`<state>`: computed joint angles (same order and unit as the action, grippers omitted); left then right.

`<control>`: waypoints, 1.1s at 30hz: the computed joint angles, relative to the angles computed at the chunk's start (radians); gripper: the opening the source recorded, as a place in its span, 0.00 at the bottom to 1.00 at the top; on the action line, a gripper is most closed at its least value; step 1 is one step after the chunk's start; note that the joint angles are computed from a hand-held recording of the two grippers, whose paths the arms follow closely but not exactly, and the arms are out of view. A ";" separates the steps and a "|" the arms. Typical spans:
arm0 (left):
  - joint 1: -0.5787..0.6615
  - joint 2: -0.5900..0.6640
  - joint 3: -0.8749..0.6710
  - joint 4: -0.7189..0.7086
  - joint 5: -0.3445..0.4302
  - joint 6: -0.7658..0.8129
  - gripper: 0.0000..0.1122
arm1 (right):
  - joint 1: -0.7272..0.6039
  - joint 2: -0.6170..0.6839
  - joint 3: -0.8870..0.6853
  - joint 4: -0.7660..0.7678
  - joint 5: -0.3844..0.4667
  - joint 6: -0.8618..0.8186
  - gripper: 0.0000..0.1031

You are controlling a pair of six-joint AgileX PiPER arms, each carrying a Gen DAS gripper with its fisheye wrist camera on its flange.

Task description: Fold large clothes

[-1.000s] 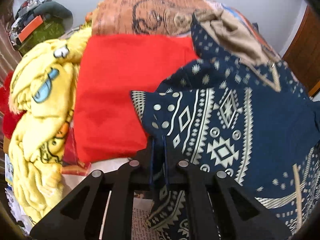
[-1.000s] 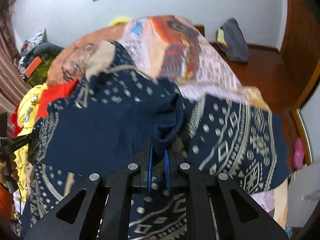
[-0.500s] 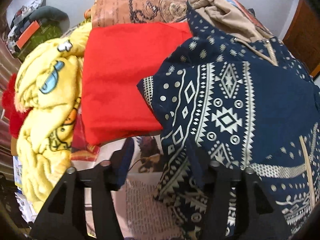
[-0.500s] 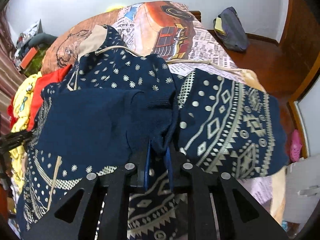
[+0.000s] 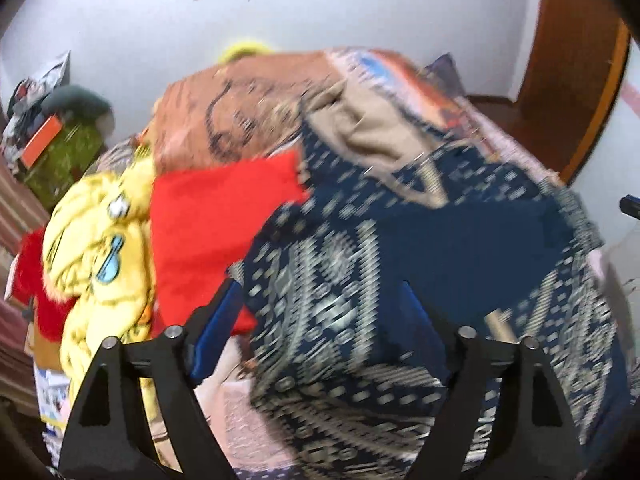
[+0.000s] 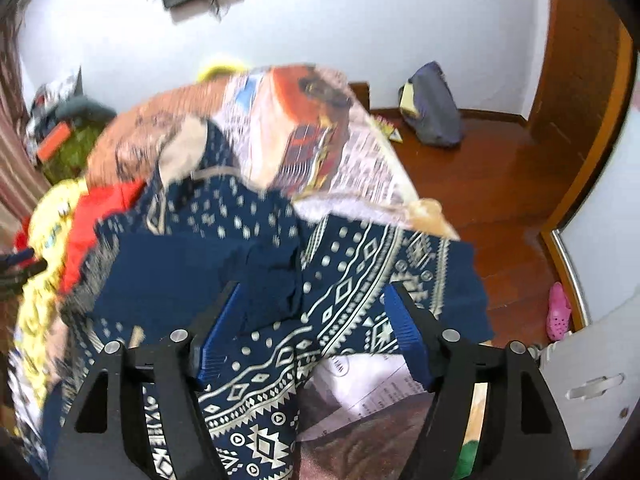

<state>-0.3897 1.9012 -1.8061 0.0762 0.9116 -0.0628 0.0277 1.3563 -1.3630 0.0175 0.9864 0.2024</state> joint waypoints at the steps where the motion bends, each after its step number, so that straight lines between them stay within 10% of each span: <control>1: -0.009 0.015 -0.039 -0.008 0.014 0.004 0.76 | -0.014 -0.010 0.003 0.016 -0.007 -0.003 0.70; 22: -0.174 0.382 -0.476 -0.101 0.162 -0.043 0.81 | -0.585 0.109 0.330 0.592 -0.053 -0.304 0.74; 33: -0.128 0.421 -0.477 -0.137 0.164 -0.077 0.81 | -0.559 0.217 0.303 0.618 -0.220 -0.227 0.69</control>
<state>-0.5181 2.3221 -2.2828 -0.0605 1.0757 -0.1395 -0.5316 1.5732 -1.0596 0.6356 0.7667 -0.0242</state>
